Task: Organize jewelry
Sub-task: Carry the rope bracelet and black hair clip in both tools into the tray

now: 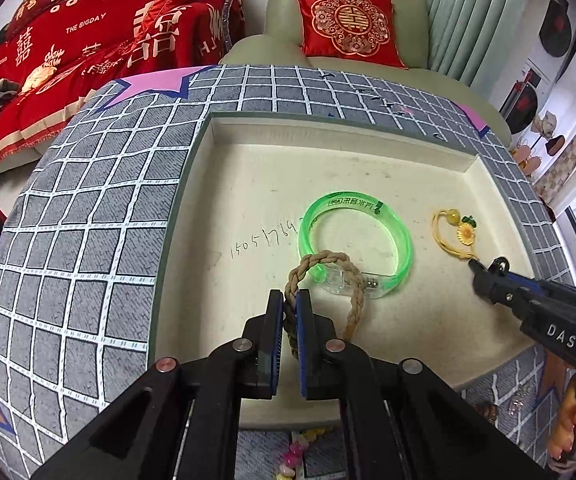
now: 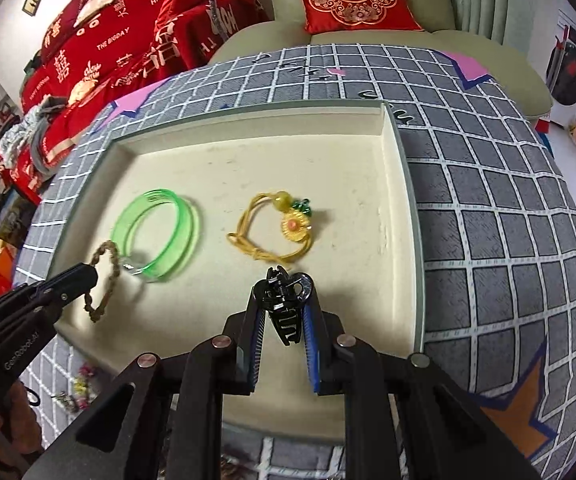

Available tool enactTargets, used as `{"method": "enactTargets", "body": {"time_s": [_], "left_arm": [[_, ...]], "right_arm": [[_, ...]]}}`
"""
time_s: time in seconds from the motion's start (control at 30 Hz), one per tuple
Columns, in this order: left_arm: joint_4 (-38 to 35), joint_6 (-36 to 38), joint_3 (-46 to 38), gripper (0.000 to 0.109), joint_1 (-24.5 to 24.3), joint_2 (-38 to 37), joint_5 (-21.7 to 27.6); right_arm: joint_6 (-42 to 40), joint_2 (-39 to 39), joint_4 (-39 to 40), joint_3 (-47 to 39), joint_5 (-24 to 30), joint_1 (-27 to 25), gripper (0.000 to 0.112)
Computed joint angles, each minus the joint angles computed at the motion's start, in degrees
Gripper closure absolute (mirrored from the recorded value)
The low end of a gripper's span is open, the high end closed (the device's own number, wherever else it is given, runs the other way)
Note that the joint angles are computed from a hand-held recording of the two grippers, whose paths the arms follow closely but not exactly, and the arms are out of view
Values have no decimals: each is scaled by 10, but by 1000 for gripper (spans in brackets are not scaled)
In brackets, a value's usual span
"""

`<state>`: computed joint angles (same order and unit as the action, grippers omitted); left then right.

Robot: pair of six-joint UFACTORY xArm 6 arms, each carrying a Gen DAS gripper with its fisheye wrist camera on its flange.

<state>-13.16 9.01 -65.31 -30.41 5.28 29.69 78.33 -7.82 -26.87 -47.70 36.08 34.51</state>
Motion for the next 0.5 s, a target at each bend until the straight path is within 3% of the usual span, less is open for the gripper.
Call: {"method": "enactTargets", "body": {"time_s": [0.4,0.5], "left_arm": [[111,-74,0,92,-9,9,-19],[118,-79,4,92,-10,4,-21]], "right_arm": [[4,15,-31,-11,-5,-2,91],[4,9,-25,-1,-29,-7,70]]}}
